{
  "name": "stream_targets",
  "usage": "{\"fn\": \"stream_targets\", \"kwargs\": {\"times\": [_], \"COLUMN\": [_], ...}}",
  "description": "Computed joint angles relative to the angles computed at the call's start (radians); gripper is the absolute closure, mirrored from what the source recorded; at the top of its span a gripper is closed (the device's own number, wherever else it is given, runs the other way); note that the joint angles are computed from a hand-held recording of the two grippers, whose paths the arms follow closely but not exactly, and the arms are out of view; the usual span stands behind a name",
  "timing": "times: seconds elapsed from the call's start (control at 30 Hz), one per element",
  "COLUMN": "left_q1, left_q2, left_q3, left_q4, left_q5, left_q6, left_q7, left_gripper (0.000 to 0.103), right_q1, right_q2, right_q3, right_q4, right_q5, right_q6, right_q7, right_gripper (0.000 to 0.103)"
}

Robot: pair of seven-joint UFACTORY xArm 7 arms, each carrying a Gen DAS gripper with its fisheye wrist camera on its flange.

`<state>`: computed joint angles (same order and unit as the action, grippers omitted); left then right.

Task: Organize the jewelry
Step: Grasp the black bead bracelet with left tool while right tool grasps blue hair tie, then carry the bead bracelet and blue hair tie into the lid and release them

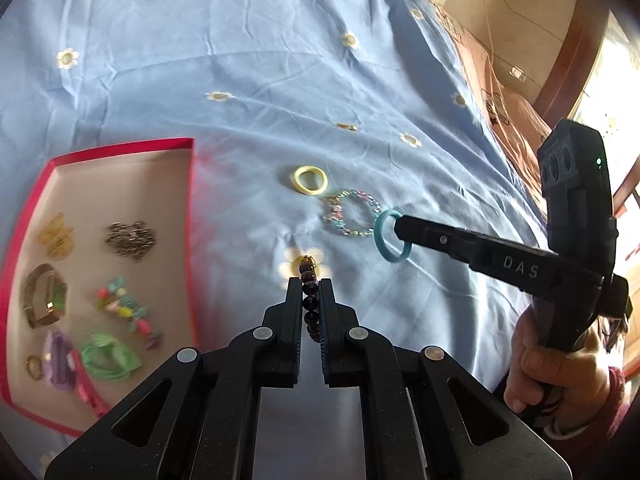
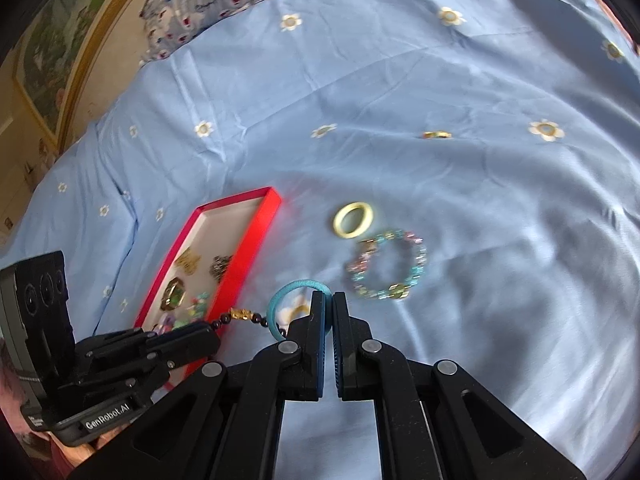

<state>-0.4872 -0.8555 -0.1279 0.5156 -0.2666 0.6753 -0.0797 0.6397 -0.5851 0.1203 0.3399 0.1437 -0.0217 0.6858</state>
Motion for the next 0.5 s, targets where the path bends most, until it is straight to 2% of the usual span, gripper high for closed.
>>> {"fn": "stream_targets", "kwargs": {"times": [0.5], "left_q1": [0.116], "left_q2": [-0.184], "left_q3": [0.075], "left_q4": [-0.051], "left_q5": [0.033], "left_q6": [0.103], "left_q7": [0.007], "left_gripper": [0.097], "right_q1": [0.077], "right_q2": [0.145], "right_q3": [0.025], "right_q4": [0.135], "right_q5": [-0.006], "right_q6": [-0.018], "right_q7": [-0.026], "right_gripper": [0.1]}}
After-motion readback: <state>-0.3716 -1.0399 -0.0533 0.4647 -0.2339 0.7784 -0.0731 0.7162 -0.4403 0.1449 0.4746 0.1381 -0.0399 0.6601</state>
